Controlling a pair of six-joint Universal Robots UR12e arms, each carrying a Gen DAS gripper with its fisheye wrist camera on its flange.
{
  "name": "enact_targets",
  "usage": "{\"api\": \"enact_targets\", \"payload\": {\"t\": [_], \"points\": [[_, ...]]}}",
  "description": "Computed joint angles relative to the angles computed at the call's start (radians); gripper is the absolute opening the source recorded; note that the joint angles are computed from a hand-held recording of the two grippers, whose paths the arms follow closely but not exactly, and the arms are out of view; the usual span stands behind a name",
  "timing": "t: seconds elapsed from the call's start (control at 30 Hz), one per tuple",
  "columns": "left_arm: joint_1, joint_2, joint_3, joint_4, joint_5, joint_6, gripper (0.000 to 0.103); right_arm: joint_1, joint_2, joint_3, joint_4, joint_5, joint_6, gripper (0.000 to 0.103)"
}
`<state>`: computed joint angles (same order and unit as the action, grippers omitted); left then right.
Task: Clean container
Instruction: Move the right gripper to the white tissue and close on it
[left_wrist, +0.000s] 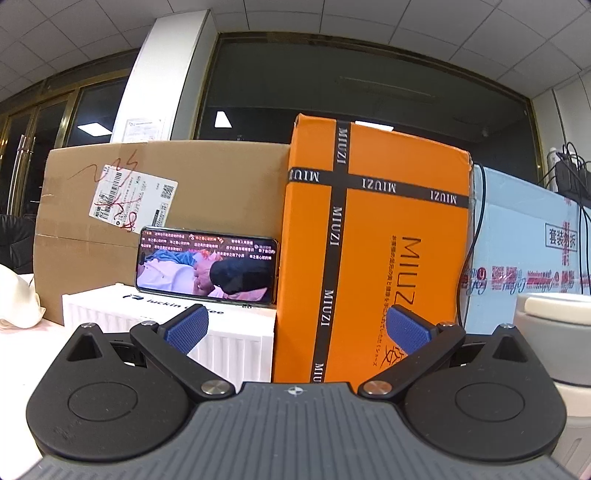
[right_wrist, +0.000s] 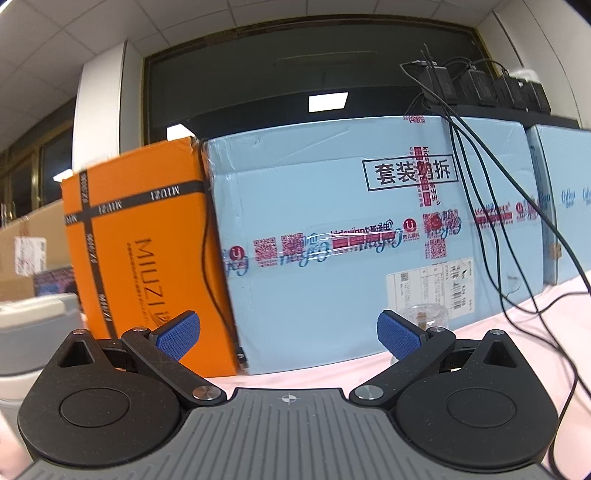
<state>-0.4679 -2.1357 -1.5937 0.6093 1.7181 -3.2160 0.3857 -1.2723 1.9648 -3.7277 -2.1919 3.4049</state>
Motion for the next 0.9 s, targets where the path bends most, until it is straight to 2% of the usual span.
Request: {"api": "enact_targets", "payload": {"t": [0.1,0.23,0.3,0.4,0.5,0.73,0.9], "points": [[-0.001,0.012,-0.013,-0.01,-0.006,0.007,0.103,0.007,-0.01,0.008,-0.001,0.004,0.011,0.103],[-0.003,0.026,-0.029,-0.016,-0.008,0.044,0.103,0.012,-0.023,0.017,-0.029,0.04,-0.028,0.103],[-0.003,0.035,-0.038,-0.023,-0.009,0.058,0.103,0.012,-0.033,0.024,-0.036,0.066,-0.045,0.103],[0.006,0.059,-0.069,-0.048,-0.053,0.084,0.103,0.008,-0.058,0.041,-0.02,0.127,-0.068,0.103],[0.018,0.089,-0.099,-0.106,-0.097,0.101,0.103,0.0,-0.088,0.062,0.017,0.206,-0.09,0.103],[0.055,0.154,-0.14,-0.306,-0.273,0.171,0.103,-0.031,-0.167,0.113,0.161,0.452,-0.115,0.103],[0.062,0.185,-0.16,-0.398,-0.328,0.237,0.103,-0.053,-0.203,0.134,0.267,0.642,-0.133,0.103]]}}
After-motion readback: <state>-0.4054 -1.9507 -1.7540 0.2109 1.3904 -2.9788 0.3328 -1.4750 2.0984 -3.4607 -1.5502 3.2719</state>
